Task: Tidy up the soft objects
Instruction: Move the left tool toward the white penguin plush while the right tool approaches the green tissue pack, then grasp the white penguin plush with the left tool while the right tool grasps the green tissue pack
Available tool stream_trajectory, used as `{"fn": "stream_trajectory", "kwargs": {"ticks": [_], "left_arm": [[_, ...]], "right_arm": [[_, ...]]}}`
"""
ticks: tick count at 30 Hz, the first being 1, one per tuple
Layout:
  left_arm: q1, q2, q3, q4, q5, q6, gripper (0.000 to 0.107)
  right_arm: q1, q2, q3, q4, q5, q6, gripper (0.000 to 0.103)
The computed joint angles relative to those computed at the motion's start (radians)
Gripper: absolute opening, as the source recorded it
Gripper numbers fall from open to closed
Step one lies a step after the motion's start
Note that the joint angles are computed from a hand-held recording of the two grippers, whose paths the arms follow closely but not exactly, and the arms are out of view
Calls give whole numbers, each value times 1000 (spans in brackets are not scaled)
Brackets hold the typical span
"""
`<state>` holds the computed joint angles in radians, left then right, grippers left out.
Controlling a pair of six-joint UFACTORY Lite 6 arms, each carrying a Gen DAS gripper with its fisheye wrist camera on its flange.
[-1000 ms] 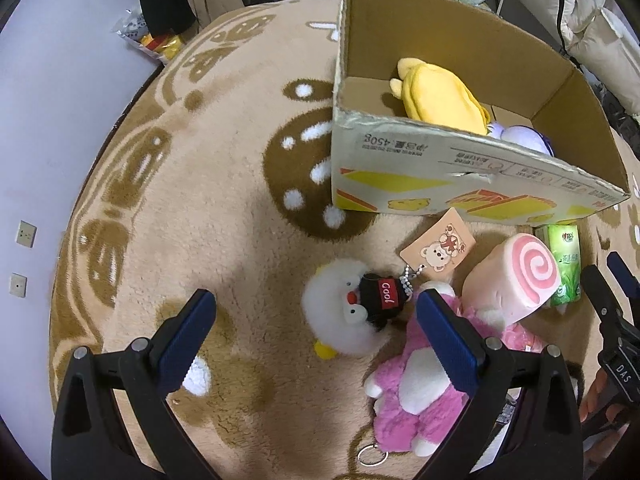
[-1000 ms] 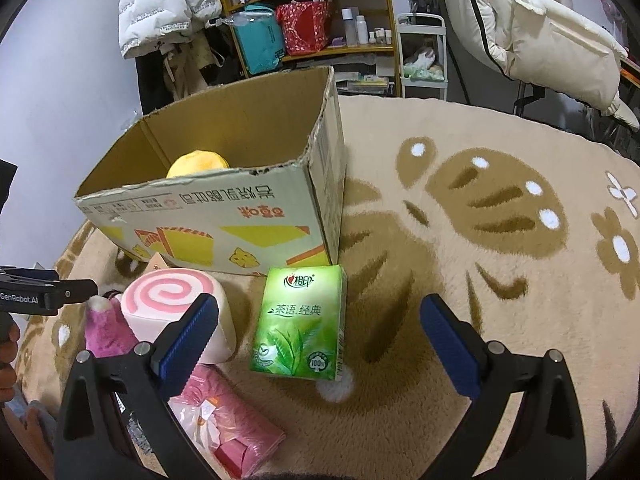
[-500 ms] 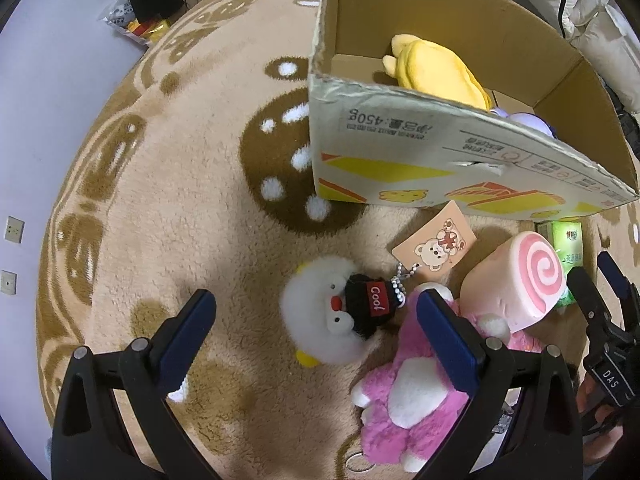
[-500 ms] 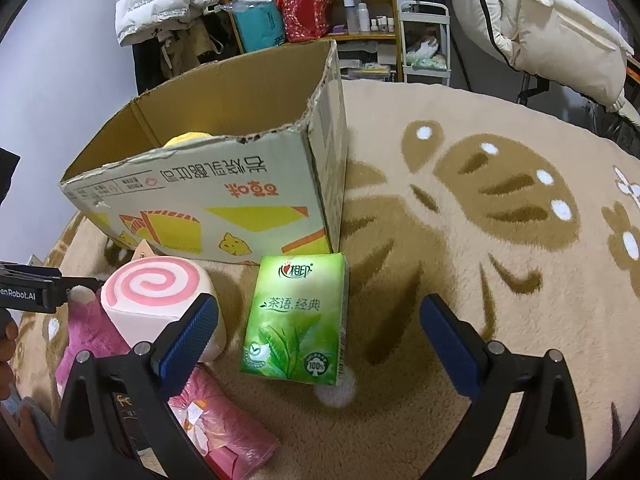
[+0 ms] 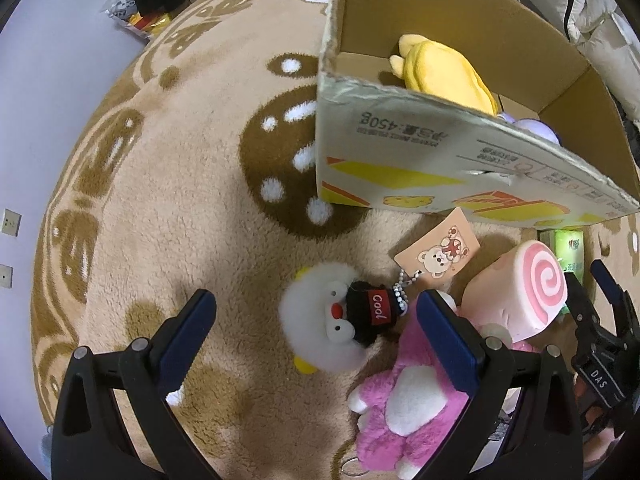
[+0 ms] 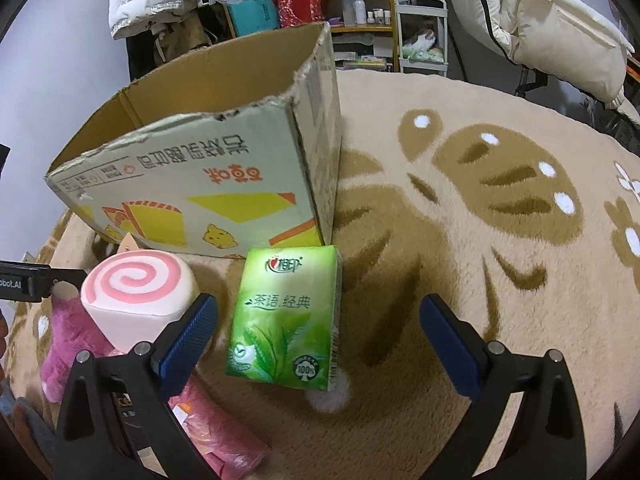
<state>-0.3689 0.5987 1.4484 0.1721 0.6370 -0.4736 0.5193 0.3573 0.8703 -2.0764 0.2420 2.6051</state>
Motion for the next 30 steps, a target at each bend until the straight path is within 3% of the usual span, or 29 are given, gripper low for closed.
{"fn": "stream_trajectory", "kwargs": {"ticks": [19, 28, 30], "left_arm": [[55, 124, 111, -98, 26, 87, 99], [72, 182, 141, -181, 10, 175, 85], [73, 192, 149, -199, 11, 190, 76]], "right_arm": [[-27, 52, 33, -53, -25, 47, 103], [-2, 77, 57, 55, -19, -63, 103], [3, 78, 59, 52, -17, -61, 103]]}}
